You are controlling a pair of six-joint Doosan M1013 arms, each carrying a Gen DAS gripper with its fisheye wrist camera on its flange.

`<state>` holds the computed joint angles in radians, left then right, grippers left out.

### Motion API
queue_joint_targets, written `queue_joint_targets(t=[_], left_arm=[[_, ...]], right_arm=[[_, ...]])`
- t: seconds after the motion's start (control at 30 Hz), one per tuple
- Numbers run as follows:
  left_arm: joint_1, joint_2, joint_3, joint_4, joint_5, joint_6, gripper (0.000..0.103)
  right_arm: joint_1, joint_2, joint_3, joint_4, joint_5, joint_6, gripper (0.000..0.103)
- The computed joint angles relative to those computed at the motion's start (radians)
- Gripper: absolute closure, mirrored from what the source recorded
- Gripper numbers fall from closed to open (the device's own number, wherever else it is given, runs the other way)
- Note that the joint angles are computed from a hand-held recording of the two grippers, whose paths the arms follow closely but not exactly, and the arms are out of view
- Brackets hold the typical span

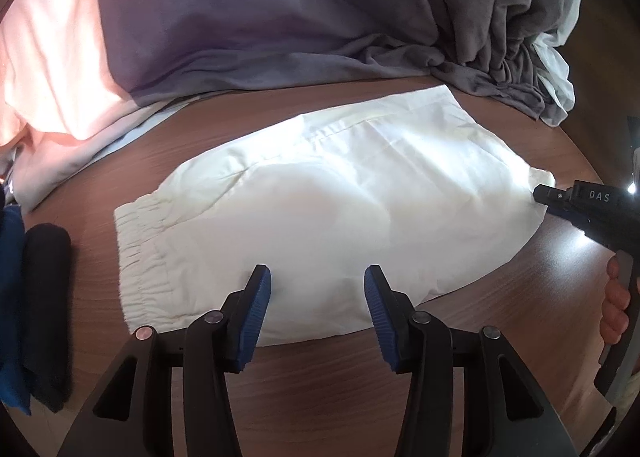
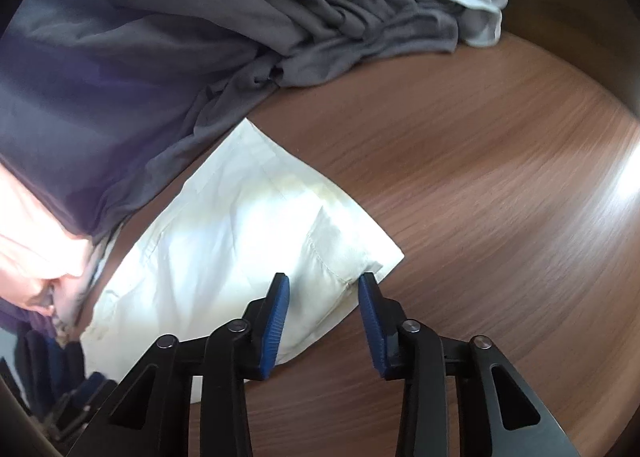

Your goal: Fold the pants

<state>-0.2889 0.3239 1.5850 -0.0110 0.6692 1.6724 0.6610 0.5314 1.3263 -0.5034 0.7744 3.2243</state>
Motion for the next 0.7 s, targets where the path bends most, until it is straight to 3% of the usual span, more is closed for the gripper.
queue_joint_targets(t=[0.07, 0.17, 0.33, 0.7], left_arm=[[0.000, 0.006, -0.006, -0.007, 0.008, 0.003, 0.054], [0.003, 0.016, -0.013, -0.025, 0.020, 0.010, 0.054], [0.017, 0.034, -0.024, -0.067, 0.058, 0.021, 0.053], [0.021, 0.023, -0.013, -0.081, 0.055, 0.052, 0.053]], right_arm=[[0.002, -0.002, 0.002, -0.018, -0.003, 0.003, 0.092], [0.010, -0.004, -0.006, -0.068, 0.020, 0.016, 0.097], [0.040, 0.023, -0.071, -0.185, 0.206, -0.002, 0.097], [0.022, 0.052, -0.073, -0.093, 0.258, -0.042, 0.097]])
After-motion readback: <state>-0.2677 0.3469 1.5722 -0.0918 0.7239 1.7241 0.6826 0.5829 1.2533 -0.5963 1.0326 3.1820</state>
